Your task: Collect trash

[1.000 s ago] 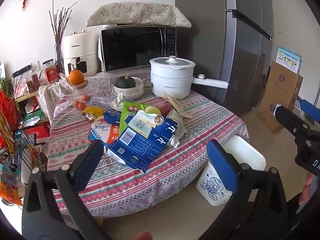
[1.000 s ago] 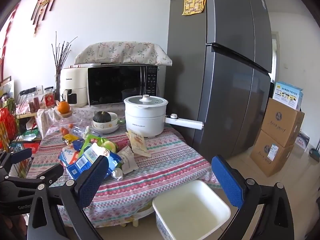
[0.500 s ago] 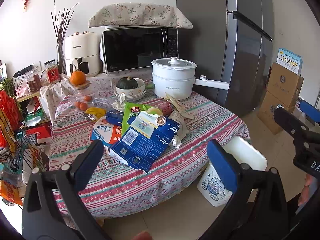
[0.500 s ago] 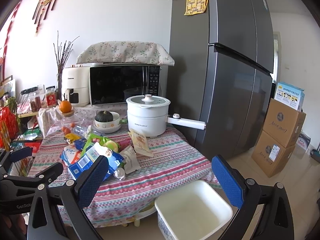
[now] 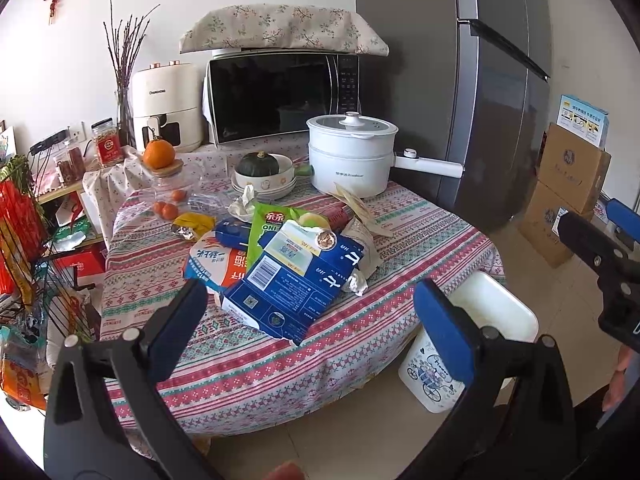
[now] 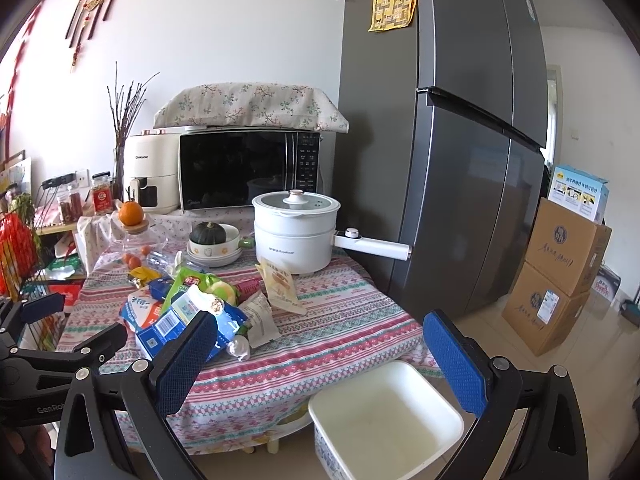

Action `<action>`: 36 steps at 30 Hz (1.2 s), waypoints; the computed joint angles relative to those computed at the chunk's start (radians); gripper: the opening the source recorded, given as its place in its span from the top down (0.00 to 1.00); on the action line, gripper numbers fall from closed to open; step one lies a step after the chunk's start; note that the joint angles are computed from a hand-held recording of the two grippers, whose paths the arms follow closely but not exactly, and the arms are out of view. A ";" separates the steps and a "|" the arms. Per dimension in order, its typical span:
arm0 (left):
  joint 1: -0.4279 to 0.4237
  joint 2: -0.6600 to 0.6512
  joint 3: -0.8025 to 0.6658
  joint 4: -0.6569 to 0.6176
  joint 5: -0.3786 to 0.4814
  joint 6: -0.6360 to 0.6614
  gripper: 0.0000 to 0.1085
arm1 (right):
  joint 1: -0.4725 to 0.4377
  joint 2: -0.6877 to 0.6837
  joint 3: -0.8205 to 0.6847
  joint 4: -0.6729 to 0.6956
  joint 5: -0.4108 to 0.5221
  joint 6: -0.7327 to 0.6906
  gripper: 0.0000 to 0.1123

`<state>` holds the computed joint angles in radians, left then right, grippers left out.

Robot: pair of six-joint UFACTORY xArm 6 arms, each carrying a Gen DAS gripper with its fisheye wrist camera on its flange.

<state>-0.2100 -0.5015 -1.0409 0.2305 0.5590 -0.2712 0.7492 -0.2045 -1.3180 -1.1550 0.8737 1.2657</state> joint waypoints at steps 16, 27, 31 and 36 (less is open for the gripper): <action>0.003 -0.003 0.008 0.008 -0.014 -0.014 0.06 | 0.006 0.007 -0.008 -0.002 0.010 -0.008 0.08; 0.004 -0.003 0.008 0.007 -0.014 -0.012 0.06 | 0.006 0.009 -0.012 0.002 0.012 -0.012 0.08; 0.004 -0.003 0.008 0.006 -0.015 -0.013 0.06 | 0.005 0.006 -0.009 0.002 0.010 -0.012 0.08; 0.005 -0.004 0.010 0.009 -0.017 -0.015 0.06 | 0.006 0.008 -0.011 0.003 0.012 -0.013 0.08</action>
<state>-0.2054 -0.5056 -1.0312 0.2400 0.5419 -0.2860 0.7552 -0.1969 -1.3288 -1.1524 0.8856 1.2525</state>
